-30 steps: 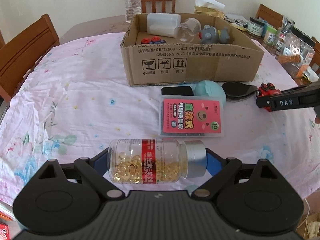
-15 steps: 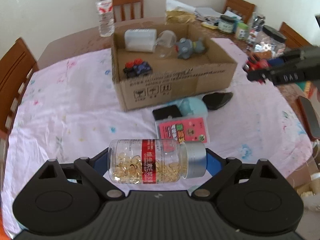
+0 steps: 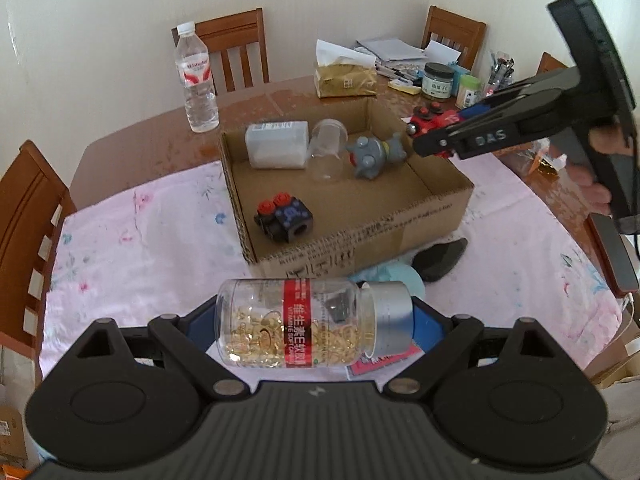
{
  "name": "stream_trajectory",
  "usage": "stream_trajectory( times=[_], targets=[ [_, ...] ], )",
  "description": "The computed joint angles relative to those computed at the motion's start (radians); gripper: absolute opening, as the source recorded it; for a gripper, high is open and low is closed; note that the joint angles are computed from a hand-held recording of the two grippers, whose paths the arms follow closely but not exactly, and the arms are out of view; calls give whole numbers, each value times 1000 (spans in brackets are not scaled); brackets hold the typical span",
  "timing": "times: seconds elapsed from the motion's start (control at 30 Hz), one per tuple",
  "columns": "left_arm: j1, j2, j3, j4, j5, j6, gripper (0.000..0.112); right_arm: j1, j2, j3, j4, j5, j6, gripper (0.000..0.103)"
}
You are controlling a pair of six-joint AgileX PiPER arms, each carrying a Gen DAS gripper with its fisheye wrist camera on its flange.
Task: Organize rigid objects
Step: 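Lift the train and bottle and drop both into the box, opening both tools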
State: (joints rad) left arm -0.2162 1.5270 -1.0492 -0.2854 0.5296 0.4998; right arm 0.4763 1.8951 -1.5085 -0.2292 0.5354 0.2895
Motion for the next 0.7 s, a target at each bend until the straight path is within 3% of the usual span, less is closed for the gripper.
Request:
stream_trajectory(
  times=[0.03,0.1,0.17,0.27,0.7],
  targets=[
    [3,6,-9,-5,1,8,93,0,17,-16,-17,1,20,57],
    [9,20,-29,-19,3,28,93,-2,30,-18,-15,-13,27,74],
    [17,33,-49,-41,12,58,93,0,25,6,-45,-41,74,103],
    [24,51,-72,-57,13,88,93,3,8,41,-48,-59,95,103],
    [41,219,-294,-155,91,240,93,74,-44,86,-108,69,283,103]
  ],
)
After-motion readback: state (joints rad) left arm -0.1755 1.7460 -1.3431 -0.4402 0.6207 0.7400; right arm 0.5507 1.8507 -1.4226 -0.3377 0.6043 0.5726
